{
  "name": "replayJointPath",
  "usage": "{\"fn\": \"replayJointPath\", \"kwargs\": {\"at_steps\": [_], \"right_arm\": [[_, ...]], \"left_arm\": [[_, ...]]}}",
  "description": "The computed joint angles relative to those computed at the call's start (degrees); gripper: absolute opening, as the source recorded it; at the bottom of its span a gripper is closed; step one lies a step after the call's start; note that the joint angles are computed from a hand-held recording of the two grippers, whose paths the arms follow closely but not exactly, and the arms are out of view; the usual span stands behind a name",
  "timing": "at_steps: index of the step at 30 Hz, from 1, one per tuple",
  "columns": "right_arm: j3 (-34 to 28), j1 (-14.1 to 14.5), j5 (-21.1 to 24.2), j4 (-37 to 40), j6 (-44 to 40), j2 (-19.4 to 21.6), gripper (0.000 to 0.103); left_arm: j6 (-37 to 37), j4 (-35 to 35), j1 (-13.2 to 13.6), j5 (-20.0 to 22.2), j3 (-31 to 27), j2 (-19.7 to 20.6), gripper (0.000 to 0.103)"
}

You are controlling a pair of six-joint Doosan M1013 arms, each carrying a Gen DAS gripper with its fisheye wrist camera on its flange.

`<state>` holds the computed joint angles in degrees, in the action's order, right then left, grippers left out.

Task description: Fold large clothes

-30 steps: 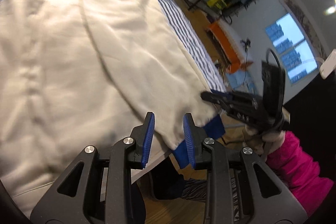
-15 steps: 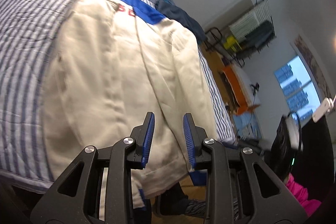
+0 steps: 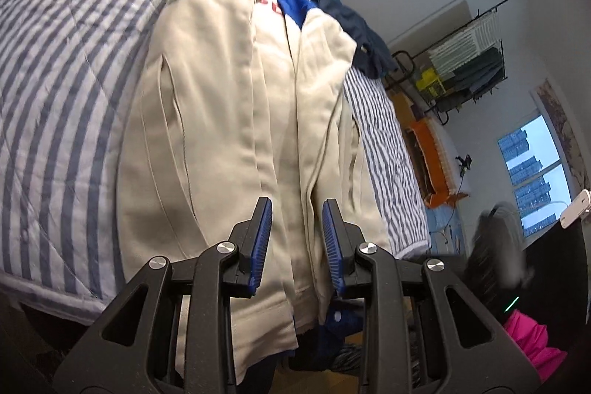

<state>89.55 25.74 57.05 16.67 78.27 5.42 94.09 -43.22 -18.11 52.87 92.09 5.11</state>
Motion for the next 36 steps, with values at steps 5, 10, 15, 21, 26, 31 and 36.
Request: {"fn": "replayJointPath", "kwargs": {"at_steps": [5,10,15,21,26,31,36], "right_arm": [[0.7,-4.8,-1.4,7.1,-1.2,-2.7,0.027],[0.0,-8.5,-5.3,6.2,4.1,-2.6,0.036],[-3.3,-10.9,-6.6,3.9,6.5,0.0,0.038],[-8.9,-12.3,-7.8,2.3,8.4,4.2,0.049],[-14.8,-13.1,-7.5,-0.4,10.7,8.6,0.055],[-21.7,-14.1,-6.2,-1.9,15.3,14.5,0.056],[-27.0,-14.4,-4.0,-5.8,20.4,19.4,0.056]], "left_arm": [[2.6,-0.3,-2.0,2.0,-0.4,0.7,0.038],[5.6,0.2,-5.4,3.3,-1.5,1.3,0.038],[7.8,2.2,-8.0,4.5,-2.4,2.2,0.038],[6.9,13.0,-11.1,7.3,-3.2,3.5,0.038],[8.6,10.9,-10.5,7.7,-2.6,3.4,0.038],[10.4,3.6,-7.8,9.5,-2.0,3.0,0.038],[12.8,0.1,-6.1,7.8,-2.5,1.8,0.038]]}}
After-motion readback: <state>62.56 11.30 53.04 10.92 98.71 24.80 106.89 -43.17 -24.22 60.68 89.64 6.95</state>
